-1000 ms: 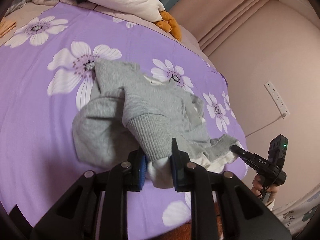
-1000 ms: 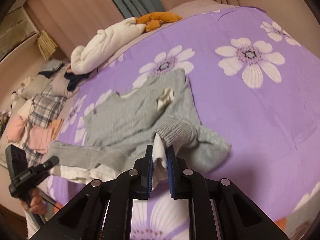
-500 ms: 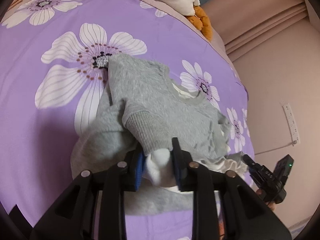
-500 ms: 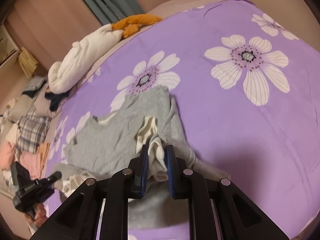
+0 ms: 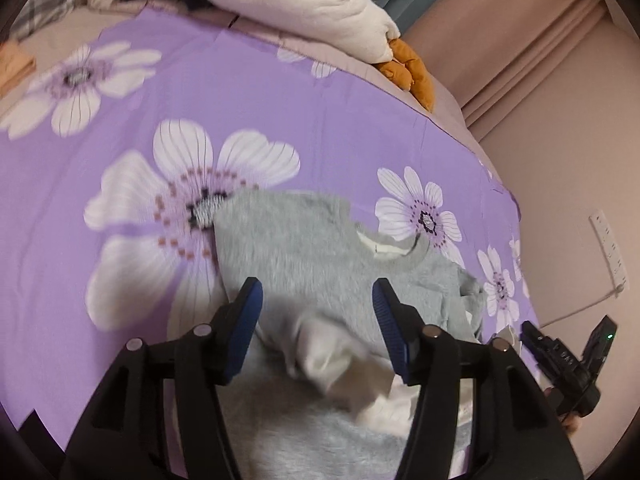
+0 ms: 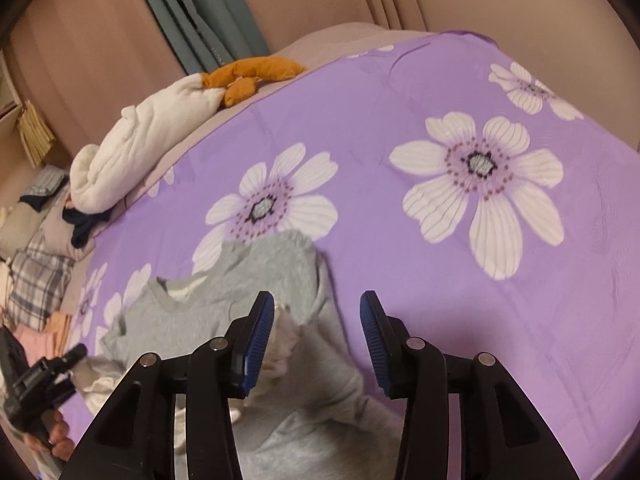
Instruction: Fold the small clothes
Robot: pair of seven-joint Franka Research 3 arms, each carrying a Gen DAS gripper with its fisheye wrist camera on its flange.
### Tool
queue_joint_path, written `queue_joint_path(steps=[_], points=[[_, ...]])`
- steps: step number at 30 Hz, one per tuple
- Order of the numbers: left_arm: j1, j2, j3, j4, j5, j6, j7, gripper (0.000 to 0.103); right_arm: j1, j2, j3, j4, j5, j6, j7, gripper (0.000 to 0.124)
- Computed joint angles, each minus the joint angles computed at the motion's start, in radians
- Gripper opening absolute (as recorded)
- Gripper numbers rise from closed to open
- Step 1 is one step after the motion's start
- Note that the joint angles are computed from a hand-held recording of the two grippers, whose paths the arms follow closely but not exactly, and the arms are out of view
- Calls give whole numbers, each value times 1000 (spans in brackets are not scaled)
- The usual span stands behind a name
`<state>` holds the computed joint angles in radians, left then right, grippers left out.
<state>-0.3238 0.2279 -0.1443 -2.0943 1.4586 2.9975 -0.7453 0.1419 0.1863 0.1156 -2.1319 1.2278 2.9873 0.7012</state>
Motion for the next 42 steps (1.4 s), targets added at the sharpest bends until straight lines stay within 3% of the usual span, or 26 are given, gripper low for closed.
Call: queue_joint_path(steps=[5,10,13,17,21,25,30,34,39,42], points=[[14,-50,-7,-27,85,-6,-78,57,-11,-35,-2,-24,56,5,-62,51],[21,-108,-43,-106,-13,-28,26,57,0,-76,-31,-85,9,-39,-47,51],[12,-129,-58,-153,-2,-26,-27,55,3,-102,-45,-125,-4,-100,-51,51],[3,-130,-77,-180,51,8,-107,55,26,-125,-49,-173,-31,-121,-60,51],[-22,-138,-106,-211,-175,-64,113,55,56,-133,-43,-196,-54,-98,-80,51],[-38,-133,-90,-203,-77,-35,33,54,73,-118,-40,-189,-66,-95,-95,51],[-48,-64,-92,-135,-195,-56,206,49,83,-65,-30,-150,-141,-52,-22,51],[-75,32,-17,-33,-95,56,114,49,73,-24,-15,-115,-166,-22,43,51],[-94,108,12,63,-191,23,243,49,53,-2,2,-95,-197,-18,94,51],[-91,145,30,100,-265,53,317,49,42,3,8,-90,-207,-21,110,51]])
